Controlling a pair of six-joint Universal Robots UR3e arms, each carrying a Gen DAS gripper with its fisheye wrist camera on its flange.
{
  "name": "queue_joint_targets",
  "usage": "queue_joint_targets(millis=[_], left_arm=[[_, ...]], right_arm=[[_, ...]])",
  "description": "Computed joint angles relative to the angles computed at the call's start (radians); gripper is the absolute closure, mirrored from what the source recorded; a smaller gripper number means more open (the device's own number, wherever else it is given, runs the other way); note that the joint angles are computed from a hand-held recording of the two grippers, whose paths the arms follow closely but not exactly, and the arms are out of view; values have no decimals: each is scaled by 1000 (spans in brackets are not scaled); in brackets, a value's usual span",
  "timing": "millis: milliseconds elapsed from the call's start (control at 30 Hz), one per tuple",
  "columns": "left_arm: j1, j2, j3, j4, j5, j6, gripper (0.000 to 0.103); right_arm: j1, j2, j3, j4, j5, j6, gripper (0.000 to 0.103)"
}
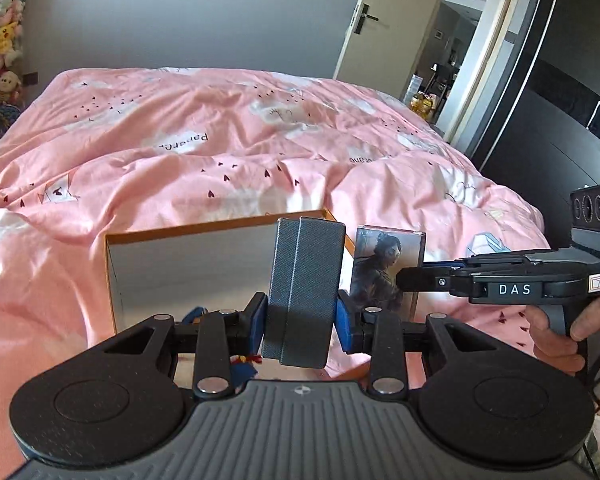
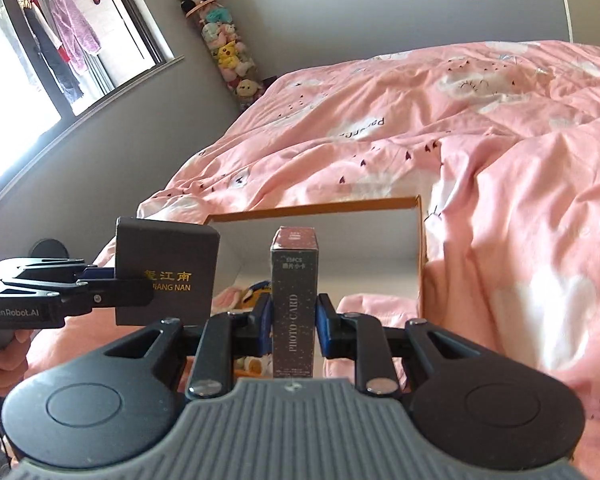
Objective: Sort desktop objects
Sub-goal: 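Lift and carry the grey case and PHOTO CARD box over the orange box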
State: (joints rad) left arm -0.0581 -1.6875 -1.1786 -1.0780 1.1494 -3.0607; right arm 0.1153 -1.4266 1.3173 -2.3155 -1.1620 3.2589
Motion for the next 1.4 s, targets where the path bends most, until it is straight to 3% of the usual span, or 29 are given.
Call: queue_joint_targets(millis=[233, 367, 500, 567, 900, 1100, 1300, 1400], left_arm=[[-24, -247, 129, 117, -6, -170, 63], [-16, -395, 265, 67, -37, -261, 63], [-16, -549, 486, -95, -40, -313, 63], [-24, -627, 606, -174, -18, -348, 63], [-58, -753, 672, -121, 11, -534, 63], [-85, -879, 883, -202, 27, -567, 65], [-99, -907, 912, -187, 34, -573, 65], [-108, -985, 1066, -273, 29, -569, 65]], right_arm=[[39, 242, -212, -70, -127, 1, 78], [59, 364, -318, -82, -196, -26, 78], [70, 457, -380, -104, -236, -53, 78], [76, 483, -382, -127, -251, -62, 78], [118, 525, -298, -293, -346, -153, 78], [126, 568, -403, -151, -377, -158, 78], [152, 590, -471, -71, -433, -192, 77], [148, 592, -484, -49, -420, -189, 76]])
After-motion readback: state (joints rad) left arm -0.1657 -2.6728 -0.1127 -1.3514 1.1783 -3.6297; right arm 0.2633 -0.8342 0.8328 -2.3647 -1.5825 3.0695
